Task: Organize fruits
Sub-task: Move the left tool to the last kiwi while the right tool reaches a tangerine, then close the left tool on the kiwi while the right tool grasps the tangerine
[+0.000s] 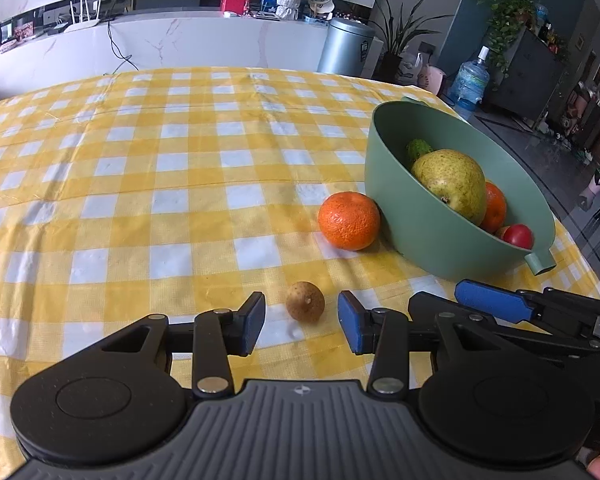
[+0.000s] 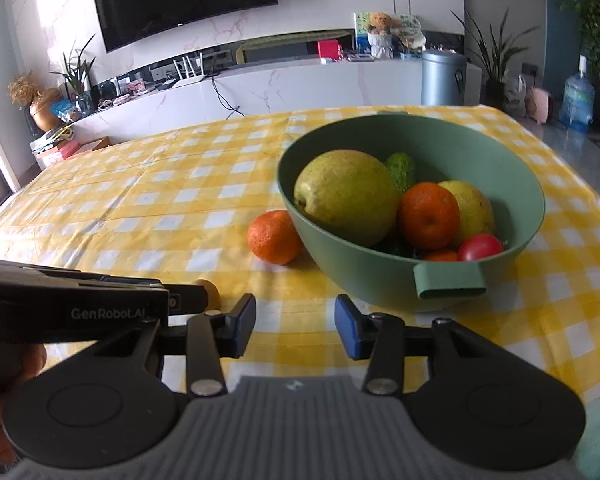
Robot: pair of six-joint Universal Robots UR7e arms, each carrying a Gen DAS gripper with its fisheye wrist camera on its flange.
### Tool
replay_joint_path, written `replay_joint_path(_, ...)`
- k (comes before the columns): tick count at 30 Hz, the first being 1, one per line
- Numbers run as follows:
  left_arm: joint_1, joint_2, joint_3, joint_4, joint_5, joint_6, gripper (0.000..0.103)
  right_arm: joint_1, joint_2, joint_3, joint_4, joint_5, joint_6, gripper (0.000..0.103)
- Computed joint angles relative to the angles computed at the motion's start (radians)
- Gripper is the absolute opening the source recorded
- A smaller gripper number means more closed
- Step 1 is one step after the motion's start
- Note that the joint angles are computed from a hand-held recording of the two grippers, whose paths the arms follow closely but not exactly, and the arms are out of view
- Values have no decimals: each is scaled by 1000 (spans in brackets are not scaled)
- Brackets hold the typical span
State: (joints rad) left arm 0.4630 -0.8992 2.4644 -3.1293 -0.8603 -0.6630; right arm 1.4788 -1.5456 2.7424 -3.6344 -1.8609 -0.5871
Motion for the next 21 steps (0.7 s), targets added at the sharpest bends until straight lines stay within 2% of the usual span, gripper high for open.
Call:
replay_joint_path(4, 7, 22, -14, 3, 1, 20, 48, -22, -16, -6, 31, 18, 45, 42)
replay_joint_path(11, 15, 44, -22, -14, -1, 59, 27, -20, -8, -5, 24, 16, 46, 42)
replay_joint_path(16, 7, 32, -16, 7, 19, 29, 25, -13, -1, -1, 3, 11, 39, 42)
replay_joint_path(21, -14, -22, 14, 33, 91, -59, 25, 17, 22, -10, -15, -22, 70, 43)
